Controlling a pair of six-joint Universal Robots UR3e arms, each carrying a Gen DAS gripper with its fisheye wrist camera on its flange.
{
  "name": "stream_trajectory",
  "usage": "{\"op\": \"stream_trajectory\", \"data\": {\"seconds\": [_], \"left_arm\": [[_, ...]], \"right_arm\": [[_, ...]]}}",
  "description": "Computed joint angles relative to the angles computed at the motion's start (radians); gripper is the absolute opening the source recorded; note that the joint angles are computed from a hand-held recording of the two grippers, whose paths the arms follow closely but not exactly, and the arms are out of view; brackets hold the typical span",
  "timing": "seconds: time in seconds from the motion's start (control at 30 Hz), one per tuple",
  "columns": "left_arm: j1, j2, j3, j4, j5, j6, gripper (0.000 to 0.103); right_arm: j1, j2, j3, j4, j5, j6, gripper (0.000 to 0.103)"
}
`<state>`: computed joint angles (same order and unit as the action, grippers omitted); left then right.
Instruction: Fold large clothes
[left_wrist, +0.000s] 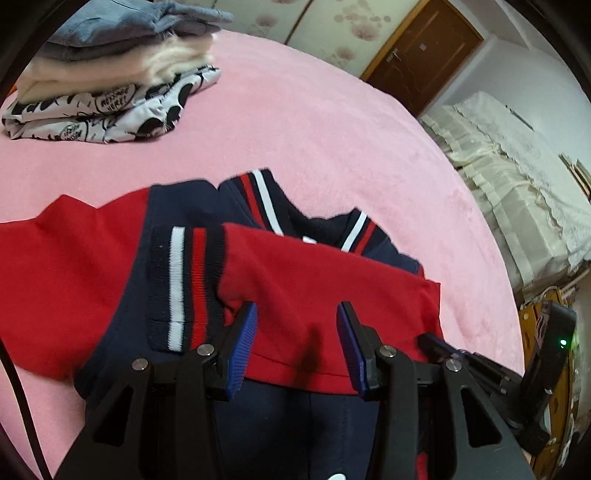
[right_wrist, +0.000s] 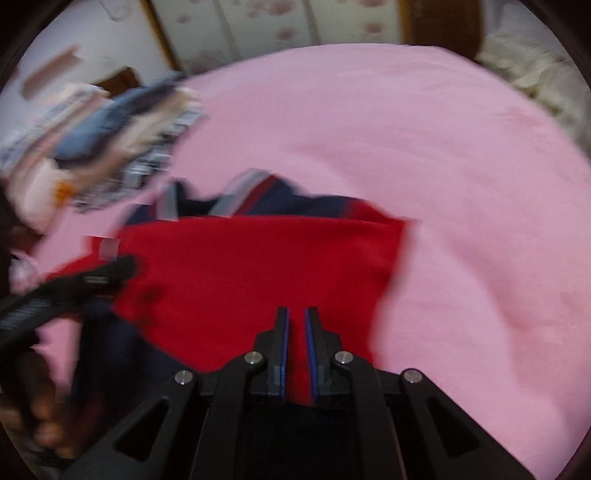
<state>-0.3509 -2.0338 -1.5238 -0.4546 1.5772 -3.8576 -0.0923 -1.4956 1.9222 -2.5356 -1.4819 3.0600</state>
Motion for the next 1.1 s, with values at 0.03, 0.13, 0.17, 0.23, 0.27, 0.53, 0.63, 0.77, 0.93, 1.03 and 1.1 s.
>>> {"op": "stream_trajectory", "data": {"seconds": [0.03,0.13,0.17,0.23,0.27,0.53,0.63,0.77,0.93,1.03,1.1], "left_arm": [[0.005,-0.009,-0.003,0.007,-0.016,0.003,0.043],[0.012,-0.034,-0.020,0.043,-0.028,0.003,0.043],[0.014,-0.038,-0.027,0.056,-0.030,0.001,0.043],[0.016,-0.035,-0.046,0.081,-0.039,-0.004,0.043],[0.019,-0.032,-0.057,0.094,-0.046,-0.003,0.043],[0.051,0.028,-0.081,0.039,-0.123,-0.010,0.046],[0.025,0.074,-0.070,-0.033,-0.074,-0.009,0.061],[-0.040,0.130,-0.023,-0.156,0.061,-0.007,0.069],[-0.086,0.195,0.014,-0.257,0.122,-0.023,0.069],[-0.128,0.230,0.037,-0.330,0.181,-0.044,0.070],[-0.147,0.263,0.041,-0.370,0.196,-0.072,0.076]], "right_arm": [[-0.040,-0.028,0.037,-0.005,0.018,-0.013,0.000],[-0.074,-0.060,0.076,-0.007,-0.040,-0.019,0.000],[-0.069,-0.054,0.075,-0.006,-0.078,-0.016,0.000],[-0.115,-0.085,0.099,0.016,-0.029,-0.026,0.000],[-0.120,-0.095,0.102,0.023,-0.021,-0.025,0.000],[-0.061,-0.151,0.088,0.028,-0.050,0.019,0.000],[-0.041,-0.195,0.092,0.035,-0.047,0.037,0.000],[-0.022,-0.254,0.078,0.075,-0.030,0.070,0.002],[-0.015,-0.338,0.071,0.144,-0.009,0.093,0.002],[-0.008,-0.390,0.065,0.190,-0.003,0.106,0.002],[-0.009,-0.428,0.067,0.221,0.009,0.114,0.002]]}}
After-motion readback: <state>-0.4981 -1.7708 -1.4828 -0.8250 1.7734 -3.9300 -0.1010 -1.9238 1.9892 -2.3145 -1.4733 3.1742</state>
